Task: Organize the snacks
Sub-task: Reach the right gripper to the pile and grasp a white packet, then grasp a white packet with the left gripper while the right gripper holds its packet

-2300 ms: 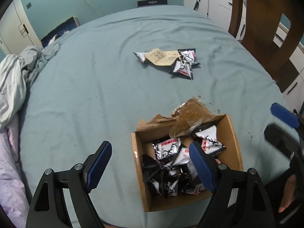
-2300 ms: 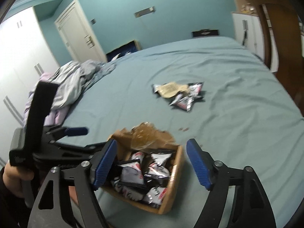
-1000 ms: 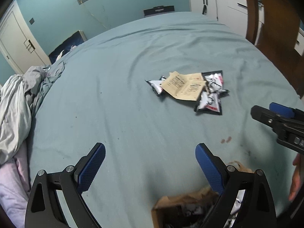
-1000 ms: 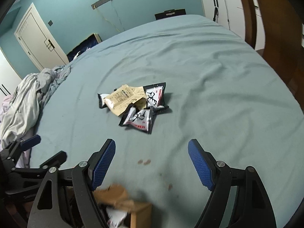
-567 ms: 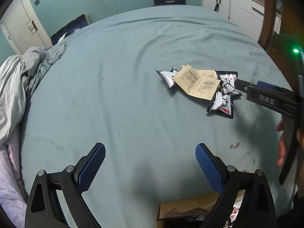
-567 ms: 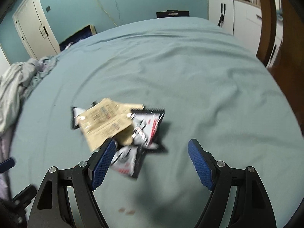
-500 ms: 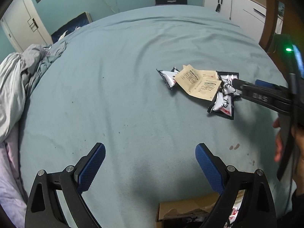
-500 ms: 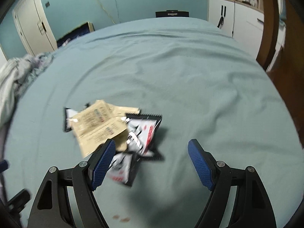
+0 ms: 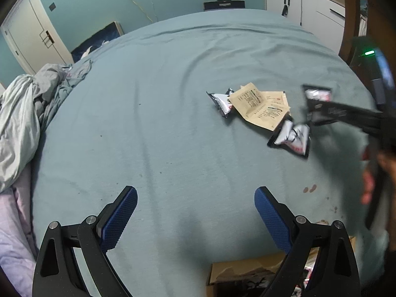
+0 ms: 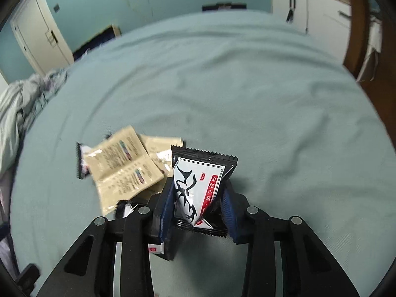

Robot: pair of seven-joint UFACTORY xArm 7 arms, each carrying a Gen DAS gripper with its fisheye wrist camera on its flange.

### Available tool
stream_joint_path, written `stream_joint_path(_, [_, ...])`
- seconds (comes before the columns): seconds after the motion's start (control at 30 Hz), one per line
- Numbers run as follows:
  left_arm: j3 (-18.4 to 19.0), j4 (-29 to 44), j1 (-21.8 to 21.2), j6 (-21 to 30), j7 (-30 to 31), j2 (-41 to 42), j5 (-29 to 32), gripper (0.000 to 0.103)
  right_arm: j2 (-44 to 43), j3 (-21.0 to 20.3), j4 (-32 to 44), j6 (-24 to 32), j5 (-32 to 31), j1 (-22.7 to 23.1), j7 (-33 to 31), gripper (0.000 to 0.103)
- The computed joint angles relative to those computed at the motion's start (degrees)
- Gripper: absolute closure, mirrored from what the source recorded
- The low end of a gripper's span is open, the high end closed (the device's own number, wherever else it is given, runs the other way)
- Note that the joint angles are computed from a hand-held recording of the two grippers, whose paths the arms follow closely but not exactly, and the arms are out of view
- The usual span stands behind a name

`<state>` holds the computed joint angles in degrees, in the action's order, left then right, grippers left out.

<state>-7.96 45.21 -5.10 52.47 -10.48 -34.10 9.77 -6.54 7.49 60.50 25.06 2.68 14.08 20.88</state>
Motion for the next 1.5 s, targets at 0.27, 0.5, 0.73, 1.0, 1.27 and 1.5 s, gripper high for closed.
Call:
stream_joint_path(0.27, [-0.53, -0.63, 0.5, -0.81, -0.43, -1.83, 1.39, 0.006, -23.82, -0.85, -14.0, 6.4, 3.79, 0.86, 0.85, 0.068])
stream_joint_path(0.5, [-0.88, 0.99, -1.26, 1.65, 1.45, -2.58, 0.5, 0.006, -46.41, -3.56, -27.07, 14.89, 9.77, 2.79, 4.1, 0.068])
stream_joint_path(0.73, [0.19, 8.25, -7.01, 8.24, 6.58, 3.83, -7.71, 0.006, -53.66, -6.85, -29.09, 23.16, 14.16, 3.85, 4.23, 0.068])
stream_joint_path(1.0, [-3.34, 21.93, -7.9, 11.94, 0.14, 22.78, -4.91, 0.004, -41.88, -7.78, -23.19, 23.14, 16.2, 4.15, -1.08, 0.068])
stream_joint_path(1.27, [-0.42, 31.85, -10.11, 14.6, -5.96, 38.33, -5.96, 0.006, -39.41, -8.83, -23.02, 23.9, 17.52, 0.61, -2.87, 0.068])
stream_joint_path(1.5, [1.1, 31.82, -9.75, 14.78, -6.51, 40.06, -10.16, 0.029, -37.75, -9.08, -22.69, 22.75, 19.51, -0.45, -3.94, 0.068])
